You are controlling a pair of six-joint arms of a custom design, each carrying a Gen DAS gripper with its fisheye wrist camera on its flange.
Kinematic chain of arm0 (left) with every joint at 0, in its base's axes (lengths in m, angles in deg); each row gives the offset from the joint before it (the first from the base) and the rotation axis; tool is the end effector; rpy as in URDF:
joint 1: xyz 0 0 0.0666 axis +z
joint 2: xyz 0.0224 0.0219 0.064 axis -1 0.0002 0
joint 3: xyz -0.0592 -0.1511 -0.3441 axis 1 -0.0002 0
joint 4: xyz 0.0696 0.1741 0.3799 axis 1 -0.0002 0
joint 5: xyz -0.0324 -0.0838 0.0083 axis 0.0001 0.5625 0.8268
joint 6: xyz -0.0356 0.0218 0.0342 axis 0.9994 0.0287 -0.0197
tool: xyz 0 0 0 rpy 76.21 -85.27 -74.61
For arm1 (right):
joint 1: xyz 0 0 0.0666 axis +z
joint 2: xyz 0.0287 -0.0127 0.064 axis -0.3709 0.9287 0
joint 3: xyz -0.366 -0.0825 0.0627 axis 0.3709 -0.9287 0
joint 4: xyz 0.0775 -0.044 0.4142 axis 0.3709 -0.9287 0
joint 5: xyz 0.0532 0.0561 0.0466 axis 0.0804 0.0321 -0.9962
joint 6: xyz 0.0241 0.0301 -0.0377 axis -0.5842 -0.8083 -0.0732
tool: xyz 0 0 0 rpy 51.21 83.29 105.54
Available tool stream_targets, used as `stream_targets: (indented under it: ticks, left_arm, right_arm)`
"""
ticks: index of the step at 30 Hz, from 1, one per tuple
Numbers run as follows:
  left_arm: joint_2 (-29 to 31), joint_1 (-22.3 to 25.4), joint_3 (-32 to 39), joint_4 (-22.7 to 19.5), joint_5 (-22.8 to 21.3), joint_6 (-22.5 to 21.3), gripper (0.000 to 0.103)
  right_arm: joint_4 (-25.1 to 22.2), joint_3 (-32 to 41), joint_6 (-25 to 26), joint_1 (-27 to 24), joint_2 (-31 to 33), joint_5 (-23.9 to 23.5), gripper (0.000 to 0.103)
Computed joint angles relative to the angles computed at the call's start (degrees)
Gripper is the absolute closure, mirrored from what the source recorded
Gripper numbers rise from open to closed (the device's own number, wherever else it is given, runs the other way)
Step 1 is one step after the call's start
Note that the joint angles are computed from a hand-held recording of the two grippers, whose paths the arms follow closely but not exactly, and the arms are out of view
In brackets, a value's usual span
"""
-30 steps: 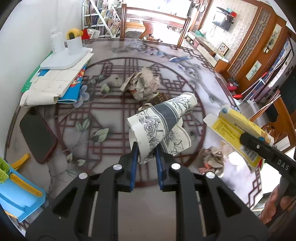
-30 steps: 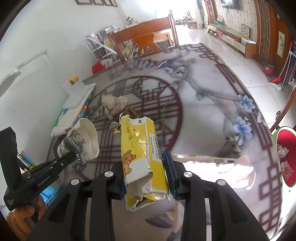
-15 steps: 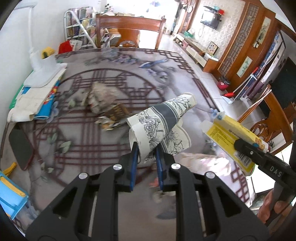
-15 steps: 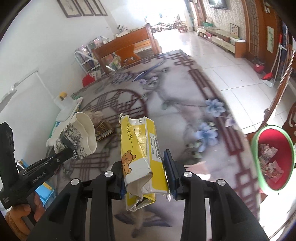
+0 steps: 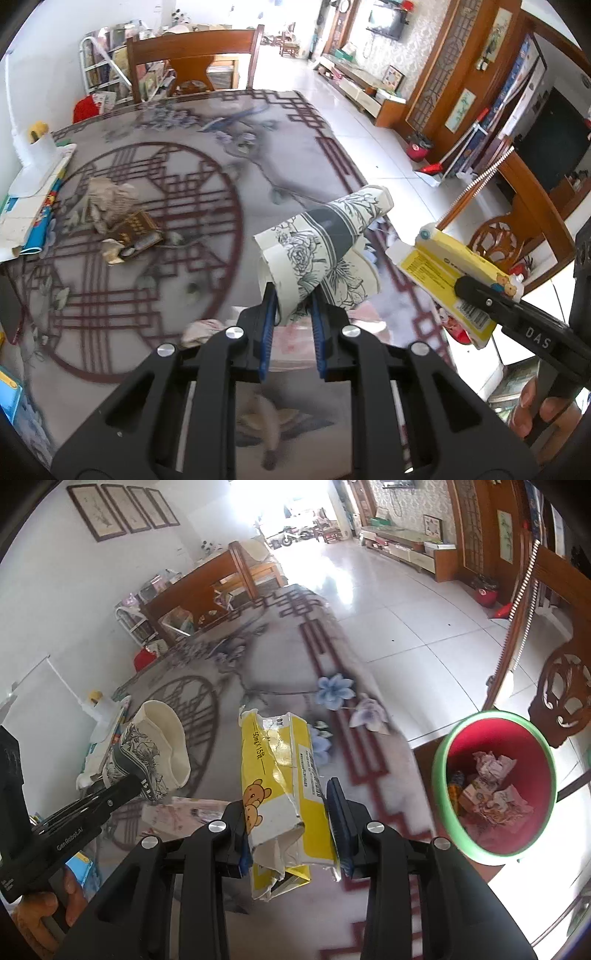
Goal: Collect trash
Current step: 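Lift and carry the cup and tissue pack with both tools toward the red bin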
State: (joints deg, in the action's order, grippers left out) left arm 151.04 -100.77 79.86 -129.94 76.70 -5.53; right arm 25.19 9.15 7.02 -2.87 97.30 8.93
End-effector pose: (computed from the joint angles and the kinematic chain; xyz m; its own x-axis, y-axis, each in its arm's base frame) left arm 0.4580 -0.0805 0.3729 -0.7162 -0.4113 -0.5638 -0.3815 0.9072 -0.1772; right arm 0.5665 0.2083 0.3573 -0.8098 -0.2624 -0.5248 -0.4838 0.8048 0.3440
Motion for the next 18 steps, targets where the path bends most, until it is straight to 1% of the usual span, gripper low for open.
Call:
stream_targets:
  ticks: [7, 14, 18]
  left_arm:
    - [4.08, -3.46, 3.54, -0.07, 0.24, 1.10, 0.085]
    - [8.46, -6.93, 7.55, -0.77, 1.01, 0.01, 0.085]
    - [10.28, -7.96, 9.50, -1.05, 1.28, -0.40, 0.085]
  right_arm:
    - [-0.02, -0.13, 0.42, -3.26, 0.16, -0.42, 0.070]
    - [-0.36, 0.70, 0.19, -6.78, 1.32, -0.41, 0.070]
    - [-0.48, 0.83, -0.12, -8.48, 1.72, -0.49, 0.070]
